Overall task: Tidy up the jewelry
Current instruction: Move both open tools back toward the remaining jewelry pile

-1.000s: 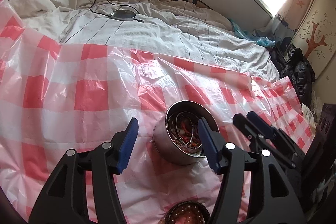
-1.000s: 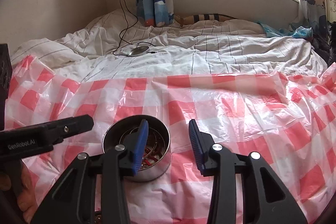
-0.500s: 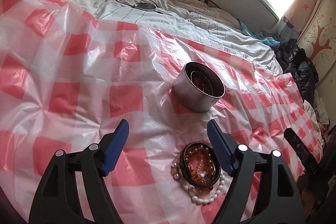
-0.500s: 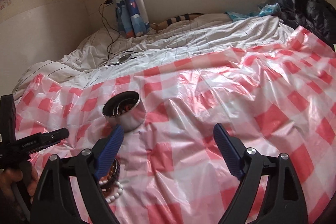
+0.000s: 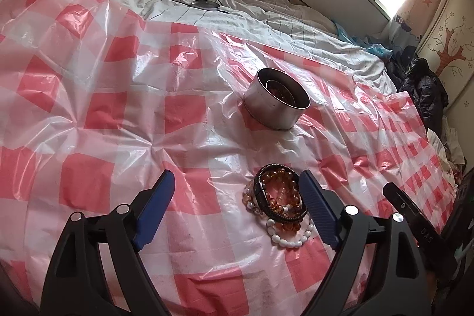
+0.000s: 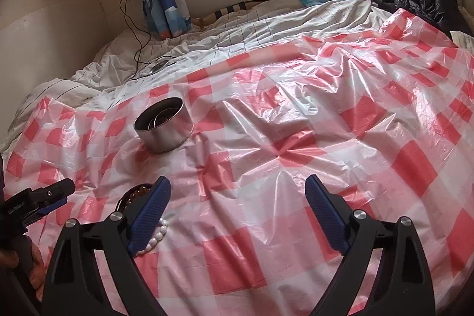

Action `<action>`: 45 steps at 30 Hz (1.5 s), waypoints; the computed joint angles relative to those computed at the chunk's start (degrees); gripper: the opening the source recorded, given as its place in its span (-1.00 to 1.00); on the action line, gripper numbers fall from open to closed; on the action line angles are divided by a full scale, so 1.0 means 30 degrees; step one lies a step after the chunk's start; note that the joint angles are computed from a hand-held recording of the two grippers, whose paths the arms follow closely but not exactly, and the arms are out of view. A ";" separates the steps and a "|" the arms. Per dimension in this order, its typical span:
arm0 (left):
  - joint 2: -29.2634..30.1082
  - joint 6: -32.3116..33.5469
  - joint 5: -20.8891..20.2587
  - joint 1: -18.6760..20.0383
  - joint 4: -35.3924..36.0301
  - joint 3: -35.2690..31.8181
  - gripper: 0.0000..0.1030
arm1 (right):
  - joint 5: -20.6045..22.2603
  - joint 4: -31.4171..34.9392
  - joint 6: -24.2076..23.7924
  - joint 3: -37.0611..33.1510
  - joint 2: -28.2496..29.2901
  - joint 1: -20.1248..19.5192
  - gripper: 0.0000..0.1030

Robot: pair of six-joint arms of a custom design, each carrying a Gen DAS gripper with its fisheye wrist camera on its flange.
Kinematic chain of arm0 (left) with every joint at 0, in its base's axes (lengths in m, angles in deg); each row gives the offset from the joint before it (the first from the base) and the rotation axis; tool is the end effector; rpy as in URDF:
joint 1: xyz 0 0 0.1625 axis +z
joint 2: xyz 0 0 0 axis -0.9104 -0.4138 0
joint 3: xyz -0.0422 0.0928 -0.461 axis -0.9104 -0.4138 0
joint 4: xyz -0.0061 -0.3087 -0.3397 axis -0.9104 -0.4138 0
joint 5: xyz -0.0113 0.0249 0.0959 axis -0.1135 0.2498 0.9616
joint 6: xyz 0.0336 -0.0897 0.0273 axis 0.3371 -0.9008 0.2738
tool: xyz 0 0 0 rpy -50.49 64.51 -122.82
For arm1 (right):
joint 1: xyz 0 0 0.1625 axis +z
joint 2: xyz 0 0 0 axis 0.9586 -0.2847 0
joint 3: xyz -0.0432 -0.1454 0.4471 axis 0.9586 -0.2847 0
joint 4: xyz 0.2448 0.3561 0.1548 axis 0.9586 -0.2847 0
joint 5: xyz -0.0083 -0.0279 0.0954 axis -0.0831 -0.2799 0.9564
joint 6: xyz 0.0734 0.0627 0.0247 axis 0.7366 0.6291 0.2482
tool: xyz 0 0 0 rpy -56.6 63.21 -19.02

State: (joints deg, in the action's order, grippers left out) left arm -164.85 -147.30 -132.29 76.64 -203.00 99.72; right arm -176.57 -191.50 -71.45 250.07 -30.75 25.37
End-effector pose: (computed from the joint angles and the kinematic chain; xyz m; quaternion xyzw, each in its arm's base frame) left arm -0.2420 -0.2537 0.1398 0.0607 0.9161 -0.3345 0.2128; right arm 0.1239 -0.2379 0.2531 0.0805 -0.8964 0.3632 0.2412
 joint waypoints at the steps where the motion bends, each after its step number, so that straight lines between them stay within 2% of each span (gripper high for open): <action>1: -0.0146 -0.0217 -0.0016 -0.0136 0.0331 0.0020 0.63 | -0.0084 0.0031 0.0093 0.0013 0.0091 0.0161 0.73; 8: -0.0476 -0.0783 -0.0449 -0.0170 0.1193 0.0120 0.65 | -0.0881 -0.0185 0.0021 -0.0022 0.0803 0.1254 0.75; 17: -0.0196 -0.0636 -0.0624 -0.0341 0.1522 -0.0058 0.67 | 0.0598 0.1926 0.1513 -0.0235 -0.0503 0.0673 0.78; 23: -0.0137 -0.0956 -0.0909 -0.0323 0.1749 0.0035 0.67 | 0.0516 0.2325 0.2210 -0.0305 -0.0250 0.0963 0.78; 31: -0.0406 -0.0908 -0.1063 -0.0745 0.1870 0.0286 0.68 | -0.0023 0.0103 0.2095 -0.0239 0.2060 0.1387 0.79; 36: -0.0974 -0.1635 -0.1429 -0.1129 0.4694 -0.0461 0.68 | 0.0014 -0.1263 0.1519 -0.0353 0.3298 0.1222 0.79; 38: -0.2007 -0.1299 -0.0262 -0.2659 0.4222 0.0234 0.75 | 0.0401 -0.1085 0.1806 -0.0280 0.2997 0.0979 0.79; 39: -0.2236 -0.1371 0.0259 -0.3314 0.4558 0.0567 0.85 | 0.0864 -0.0900 0.1950 -0.0226 0.2746 0.0771 0.79; 40: -0.2147 -0.1912 0.0401 -0.3616 0.5694 0.0548 0.85 | 0.1060 -0.0858 0.2002 -0.0200 0.2705 0.0745 0.79; 42: -0.1825 -0.1751 0.0155 -0.3061 0.6426 0.0218 0.85 | 0.0916 -0.1152 0.1622 -0.0193 0.2953 0.1123 0.79; 45: -0.2047 0.0159 0.0803 -0.2376 0.3681 0.0657 0.85 | 0.0214 -0.1975 0.0830 -0.0264 0.3612 0.1950 0.79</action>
State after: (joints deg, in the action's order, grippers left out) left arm -170.99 -146.83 -129.88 69.51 -191.95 101.69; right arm -175.92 -197.42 -68.96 249.28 -19.92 31.22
